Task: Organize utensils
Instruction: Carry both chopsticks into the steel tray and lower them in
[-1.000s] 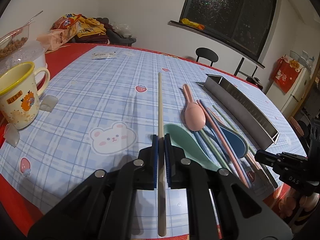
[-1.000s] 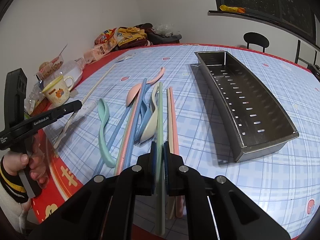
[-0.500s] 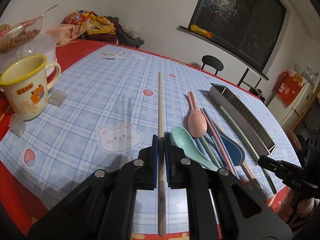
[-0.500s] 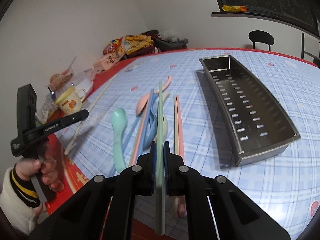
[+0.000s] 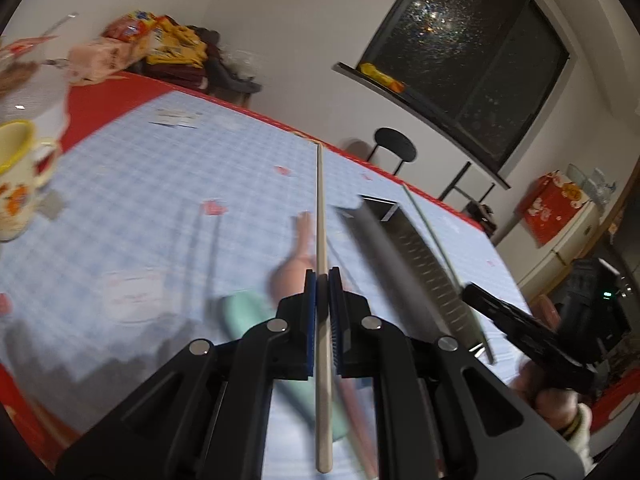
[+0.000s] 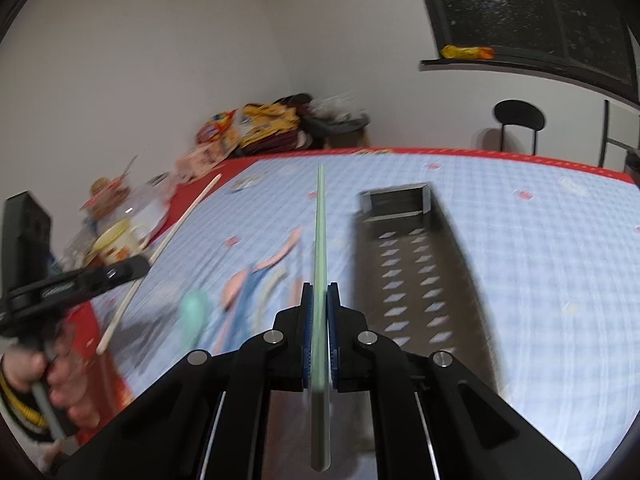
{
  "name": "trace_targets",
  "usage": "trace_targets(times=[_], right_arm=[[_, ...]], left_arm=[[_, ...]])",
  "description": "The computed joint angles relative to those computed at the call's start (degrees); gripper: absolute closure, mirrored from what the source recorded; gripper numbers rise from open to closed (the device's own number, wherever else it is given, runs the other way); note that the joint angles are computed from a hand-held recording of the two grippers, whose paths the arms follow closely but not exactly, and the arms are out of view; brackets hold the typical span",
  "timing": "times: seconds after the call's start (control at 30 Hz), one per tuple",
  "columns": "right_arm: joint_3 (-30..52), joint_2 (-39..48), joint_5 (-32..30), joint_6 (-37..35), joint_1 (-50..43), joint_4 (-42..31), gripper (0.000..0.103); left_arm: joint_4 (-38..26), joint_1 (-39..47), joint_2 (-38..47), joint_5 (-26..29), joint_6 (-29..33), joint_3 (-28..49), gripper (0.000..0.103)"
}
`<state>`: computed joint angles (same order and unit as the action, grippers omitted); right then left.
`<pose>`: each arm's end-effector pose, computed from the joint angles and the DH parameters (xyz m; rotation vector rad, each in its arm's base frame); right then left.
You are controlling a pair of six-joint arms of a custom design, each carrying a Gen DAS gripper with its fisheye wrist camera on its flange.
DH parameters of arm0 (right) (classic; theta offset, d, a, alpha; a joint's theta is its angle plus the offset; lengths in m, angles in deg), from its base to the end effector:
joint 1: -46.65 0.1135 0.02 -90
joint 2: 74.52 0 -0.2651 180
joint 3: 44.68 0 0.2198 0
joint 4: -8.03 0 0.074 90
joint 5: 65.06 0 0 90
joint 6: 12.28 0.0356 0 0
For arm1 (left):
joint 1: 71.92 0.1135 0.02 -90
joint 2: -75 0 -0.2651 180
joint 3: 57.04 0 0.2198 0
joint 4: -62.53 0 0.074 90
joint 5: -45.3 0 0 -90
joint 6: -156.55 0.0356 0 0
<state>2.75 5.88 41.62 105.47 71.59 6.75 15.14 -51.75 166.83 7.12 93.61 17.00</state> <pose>0.2306 0.0960 0.1944 0.2185 2.1372 0.2214 0.2707 0.0696 0.2242 0.3799 2.2588 -0.8130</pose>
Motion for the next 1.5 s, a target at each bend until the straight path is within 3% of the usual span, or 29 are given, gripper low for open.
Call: trace_targets(times=[0.2,0.47,0.67,1.1,1.3,1.37,1.5], right_arm=[[-4.69,-0.8,-10.82,-1.06,-12.55,5.06,0.096],[-6.43,1.05,-11.63,0.49,-16.23,5.71,0.096],[-6.22,2.6,-11.06,1.3,-17.12,5.12,0.096],[-5.28,4.16,-10.57,1.51,-17.63,4.52,0.096],[-4.53,5.34,-10.33,1.19,-17.24,4.35,0.096],[-4.24,5.76,-9.94,1.25,-16.88,4.39,0.095],[-5.03,4.32,-9.07,1.34,-16.24,5.39,0.095]], left_arm=[[10.63,-14.95,-3.68,-4.9,-15.65,-4.29,0.093],[24.36,-30.82,1.75,-13.22,-35.19,-5.63,0.093],[29.97,-34.47,7.08,-13.38,-45.91,-4.56,0.093],[35.78,-38.59,11.16,-16.14,-54.24,-5.45,0.093],[34.94,-40.11,11.43,-18.79,-53.28,-4.57,0.093],[34.14,-40.01,10.94,-18.77,-52.14,-4.17,0.082],[32.54,-39.2,8.78,-19.51,-49.06,-3.26,0.078]])
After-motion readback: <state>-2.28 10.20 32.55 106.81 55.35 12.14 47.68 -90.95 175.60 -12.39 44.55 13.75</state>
